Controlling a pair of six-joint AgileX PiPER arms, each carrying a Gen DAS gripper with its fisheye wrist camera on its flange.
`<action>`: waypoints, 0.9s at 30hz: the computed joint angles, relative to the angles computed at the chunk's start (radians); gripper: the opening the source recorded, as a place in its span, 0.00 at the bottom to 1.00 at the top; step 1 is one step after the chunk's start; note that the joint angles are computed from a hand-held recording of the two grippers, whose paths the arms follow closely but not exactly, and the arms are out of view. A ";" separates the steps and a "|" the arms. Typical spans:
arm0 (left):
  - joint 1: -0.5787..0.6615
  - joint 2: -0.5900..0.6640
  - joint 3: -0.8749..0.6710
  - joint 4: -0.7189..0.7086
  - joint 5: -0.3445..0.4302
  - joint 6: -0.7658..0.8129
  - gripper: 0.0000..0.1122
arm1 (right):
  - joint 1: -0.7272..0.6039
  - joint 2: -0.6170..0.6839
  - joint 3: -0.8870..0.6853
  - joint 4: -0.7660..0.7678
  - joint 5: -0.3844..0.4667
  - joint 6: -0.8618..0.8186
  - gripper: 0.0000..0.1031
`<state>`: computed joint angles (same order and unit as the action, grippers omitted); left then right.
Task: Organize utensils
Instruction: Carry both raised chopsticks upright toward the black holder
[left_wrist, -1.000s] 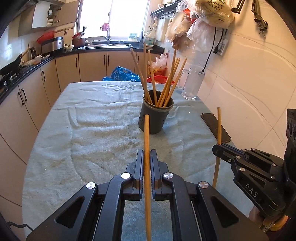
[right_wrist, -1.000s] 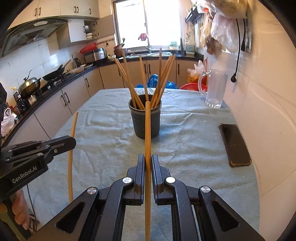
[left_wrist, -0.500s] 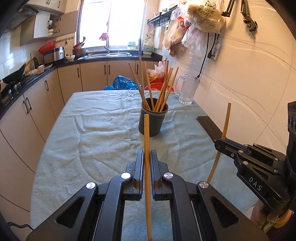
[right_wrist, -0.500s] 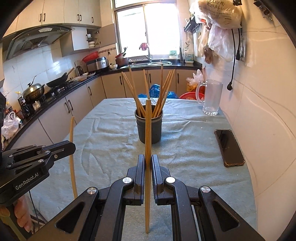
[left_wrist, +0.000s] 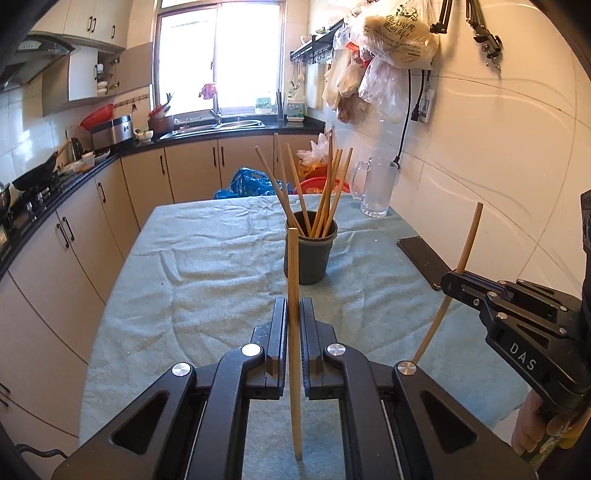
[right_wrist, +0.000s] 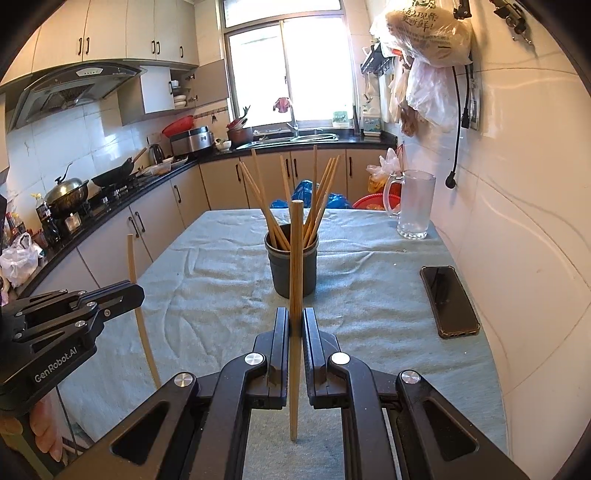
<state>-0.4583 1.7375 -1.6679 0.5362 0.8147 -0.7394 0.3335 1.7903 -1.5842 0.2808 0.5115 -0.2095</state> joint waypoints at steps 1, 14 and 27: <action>-0.001 0.002 -0.005 0.005 0.004 0.000 0.05 | 0.000 -0.001 -0.001 0.000 -0.001 0.000 0.08; -0.016 0.019 -0.055 0.066 0.042 0.003 0.05 | -0.001 -0.018 -0.002 -0.015 -0.017 0.012 0.08; -0.042 0.017 -0.076 0.123 0.053 0.010 0.05 | -0.001 -0.023 0.001 -0.004 -0.036 0.010 0.08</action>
<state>-0.5001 1.7545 -1.7441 0.6593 0.8680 -0.7295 0.3322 1.7673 -1.5837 0.2770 0.4752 -0.1991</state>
